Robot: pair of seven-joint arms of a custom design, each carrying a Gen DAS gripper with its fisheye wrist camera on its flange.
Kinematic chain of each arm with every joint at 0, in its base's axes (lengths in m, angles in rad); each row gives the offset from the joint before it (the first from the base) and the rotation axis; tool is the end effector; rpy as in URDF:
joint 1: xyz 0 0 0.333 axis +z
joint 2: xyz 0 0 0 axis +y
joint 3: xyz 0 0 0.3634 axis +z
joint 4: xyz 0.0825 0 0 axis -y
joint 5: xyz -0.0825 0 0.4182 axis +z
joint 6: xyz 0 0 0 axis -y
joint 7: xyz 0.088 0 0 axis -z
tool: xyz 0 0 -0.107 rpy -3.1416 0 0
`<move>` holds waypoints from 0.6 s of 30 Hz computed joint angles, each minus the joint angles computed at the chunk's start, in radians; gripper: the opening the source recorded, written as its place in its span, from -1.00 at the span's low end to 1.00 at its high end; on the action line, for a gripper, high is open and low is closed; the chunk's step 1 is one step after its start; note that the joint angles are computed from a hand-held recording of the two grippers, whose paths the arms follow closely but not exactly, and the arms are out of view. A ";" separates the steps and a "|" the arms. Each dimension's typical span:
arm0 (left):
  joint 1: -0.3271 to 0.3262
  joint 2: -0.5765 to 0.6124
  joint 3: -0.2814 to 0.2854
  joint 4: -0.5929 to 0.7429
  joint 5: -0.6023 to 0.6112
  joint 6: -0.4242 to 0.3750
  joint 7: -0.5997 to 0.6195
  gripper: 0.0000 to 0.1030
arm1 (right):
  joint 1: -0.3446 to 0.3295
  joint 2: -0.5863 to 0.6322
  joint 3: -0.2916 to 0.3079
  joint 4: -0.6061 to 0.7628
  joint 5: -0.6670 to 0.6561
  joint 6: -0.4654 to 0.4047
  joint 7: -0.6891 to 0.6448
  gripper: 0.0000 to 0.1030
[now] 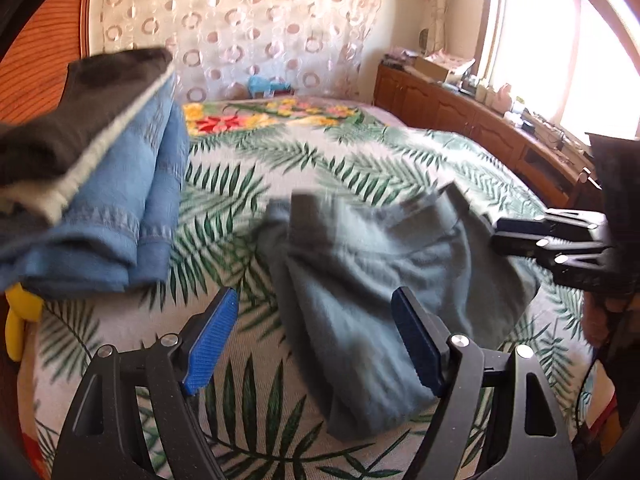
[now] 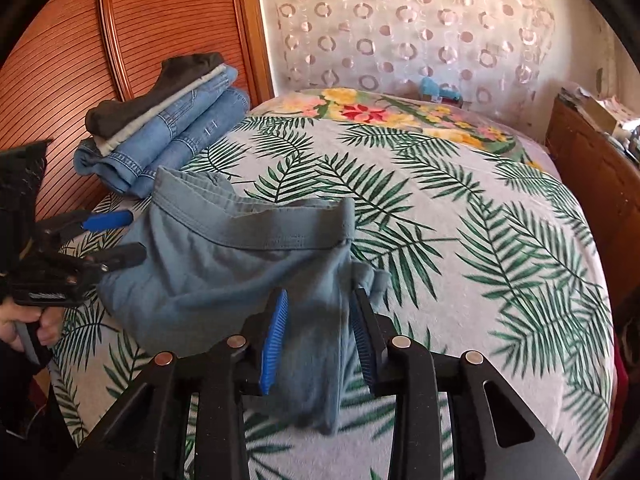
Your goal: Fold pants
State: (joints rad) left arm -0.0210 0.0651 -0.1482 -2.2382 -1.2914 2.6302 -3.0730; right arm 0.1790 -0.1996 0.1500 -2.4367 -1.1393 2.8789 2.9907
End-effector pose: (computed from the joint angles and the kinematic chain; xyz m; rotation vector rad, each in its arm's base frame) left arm 0.5737 -0.0735 0.3859 -1.0997 2.4598 -1.1348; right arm 0.4585 0.2136 0.4500 -1.6836 1.7797 -0.7619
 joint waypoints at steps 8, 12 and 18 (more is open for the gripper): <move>-0.010 0.036 -0.012 0.068 0.099 -0.019 -0.037 0.23 | -0.011 0.074 -0.043 0.074 0.043 0.069 -0.121 -0.34; -0.005 0.075 -0.020 0.102 0.184 -0.033 -0.082 -0.21 | -0.010 0.121 -0.067 0.108 0.113 0.092 -0.204 -0.34; 0.018 0.111 -0.034 0.149 0.193 -0.052 -0.099 -0.61 | -0.023 0.157 -0.082 0.158 -0.078 0.118 -0.028 -0.89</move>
State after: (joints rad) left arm -0.0029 0.1765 -0.1827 -2.0889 -1.0980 2.5782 -3.1717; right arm 0.1557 -0.0426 0.0679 -2.2790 -1.2171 2.9965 2.9627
